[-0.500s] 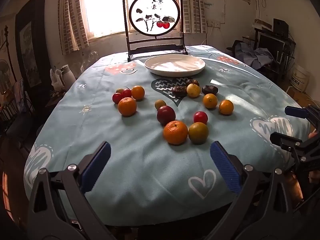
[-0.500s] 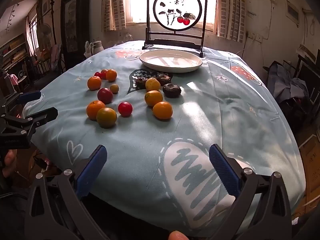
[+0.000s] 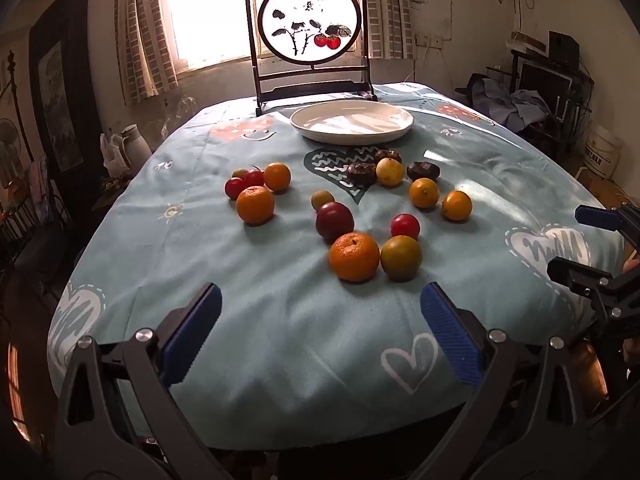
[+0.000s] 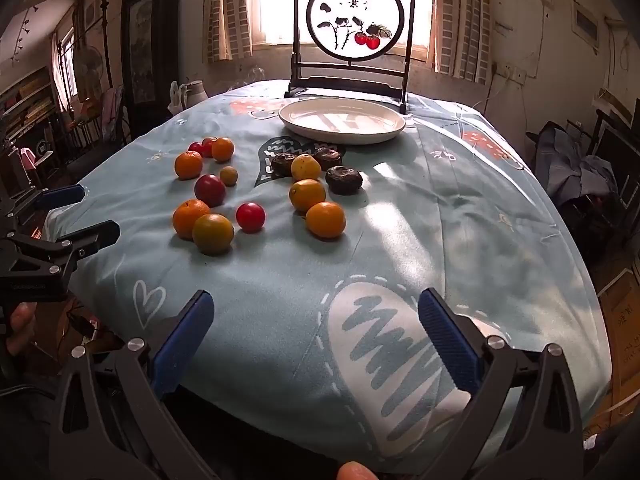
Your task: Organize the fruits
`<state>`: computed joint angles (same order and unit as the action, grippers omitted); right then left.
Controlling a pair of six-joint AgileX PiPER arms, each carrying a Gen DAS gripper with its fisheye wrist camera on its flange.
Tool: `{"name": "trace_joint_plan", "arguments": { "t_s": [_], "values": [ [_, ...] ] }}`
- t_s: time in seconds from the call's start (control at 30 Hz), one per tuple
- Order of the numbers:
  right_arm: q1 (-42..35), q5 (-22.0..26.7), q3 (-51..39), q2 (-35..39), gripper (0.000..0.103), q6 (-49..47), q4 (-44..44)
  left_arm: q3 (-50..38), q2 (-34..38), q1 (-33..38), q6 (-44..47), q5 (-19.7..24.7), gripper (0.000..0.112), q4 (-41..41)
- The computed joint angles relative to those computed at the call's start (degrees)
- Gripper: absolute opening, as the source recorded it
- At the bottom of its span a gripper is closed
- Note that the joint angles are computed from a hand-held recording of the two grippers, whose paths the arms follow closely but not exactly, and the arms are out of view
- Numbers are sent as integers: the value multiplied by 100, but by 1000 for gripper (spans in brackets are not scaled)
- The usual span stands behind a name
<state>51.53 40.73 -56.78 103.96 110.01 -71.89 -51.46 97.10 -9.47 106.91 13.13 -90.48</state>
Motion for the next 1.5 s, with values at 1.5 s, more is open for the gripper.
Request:
{"name": "trace_joint_plan", "arguments": {
  "t_s": [1.5],
  "values": [
    [-93,-194,-45,259,102,139,-59,76,132,9,233,57,101,-276]
  ]
}}
